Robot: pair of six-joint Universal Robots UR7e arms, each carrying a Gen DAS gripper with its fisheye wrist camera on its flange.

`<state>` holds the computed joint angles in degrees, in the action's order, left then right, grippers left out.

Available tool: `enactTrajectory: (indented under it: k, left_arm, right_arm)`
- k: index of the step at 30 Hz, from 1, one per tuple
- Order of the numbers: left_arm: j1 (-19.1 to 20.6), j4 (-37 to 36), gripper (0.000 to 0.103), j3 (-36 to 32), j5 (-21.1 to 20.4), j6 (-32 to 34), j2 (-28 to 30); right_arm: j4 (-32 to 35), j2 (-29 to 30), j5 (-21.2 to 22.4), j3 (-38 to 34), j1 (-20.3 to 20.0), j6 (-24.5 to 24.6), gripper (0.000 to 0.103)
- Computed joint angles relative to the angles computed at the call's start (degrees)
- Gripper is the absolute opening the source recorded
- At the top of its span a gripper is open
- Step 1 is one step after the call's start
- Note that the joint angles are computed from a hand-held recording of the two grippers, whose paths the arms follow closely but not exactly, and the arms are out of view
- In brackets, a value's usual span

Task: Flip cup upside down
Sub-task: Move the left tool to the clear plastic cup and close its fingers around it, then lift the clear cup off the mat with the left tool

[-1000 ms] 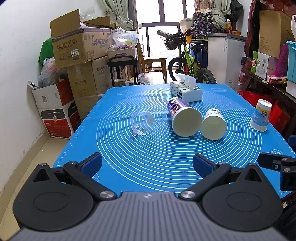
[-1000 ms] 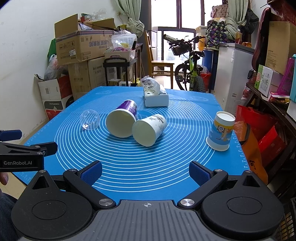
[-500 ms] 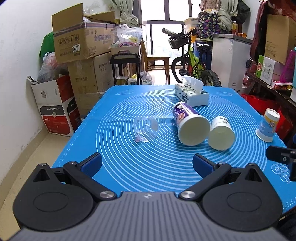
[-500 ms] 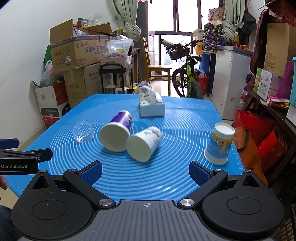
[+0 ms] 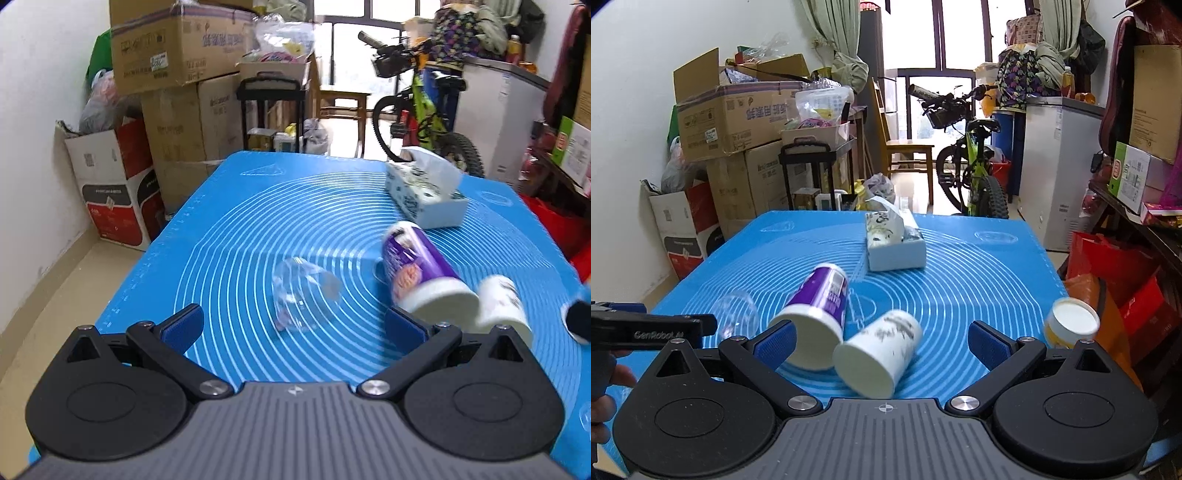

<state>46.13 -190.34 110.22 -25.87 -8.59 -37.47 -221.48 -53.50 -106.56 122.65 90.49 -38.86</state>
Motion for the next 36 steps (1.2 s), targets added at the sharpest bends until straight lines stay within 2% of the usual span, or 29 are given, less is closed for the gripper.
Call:
enactTrajectory:
  k: [9, 19, 23, 24, 25, 36]
  left_arm:
    - [4.3, 6.6, 0.103, -9.5, 0.9, -2.0, 3.4]
    - [7.4, 20.6, 0.101, -15.2, 0.1, -11.0, 4.7]
    - [8.4, 23.5, 0.071, -15.6, -3.2, -12.5, 4.1]
    - [8.7, 23.5, 0.066, -15.6, -4.5, -12.8, 3.9]
    - [8.9, 23.5, 0.064, -15.3, -5.5, -13.4, 3.5]
    - [8.3, 21.7, 0.063, -12.6, -6.5, -13.0, 1.7]
  right_arm:
    - [5.1, 3.1, 0.9, -5.9, -0.9, 2.2, 0.099]
    - [7.8, 4.5, 0.8, -9.0, -2.0, 2.6, 0.099]
    - [8.3, 4.7, 1.0, -9.4, -2.4, 2.8, 0.099]
    - [8.3, 4.8, 0.9, -9.5, -2.5, 2.7, 0.099]
    - [8.4, 4.9, 0.9, -9.5, -2.5, 2.7, 0.099]
    - [8.0, 4.9, 0.2, -9.4, -2.4, 2.4, 0.099]
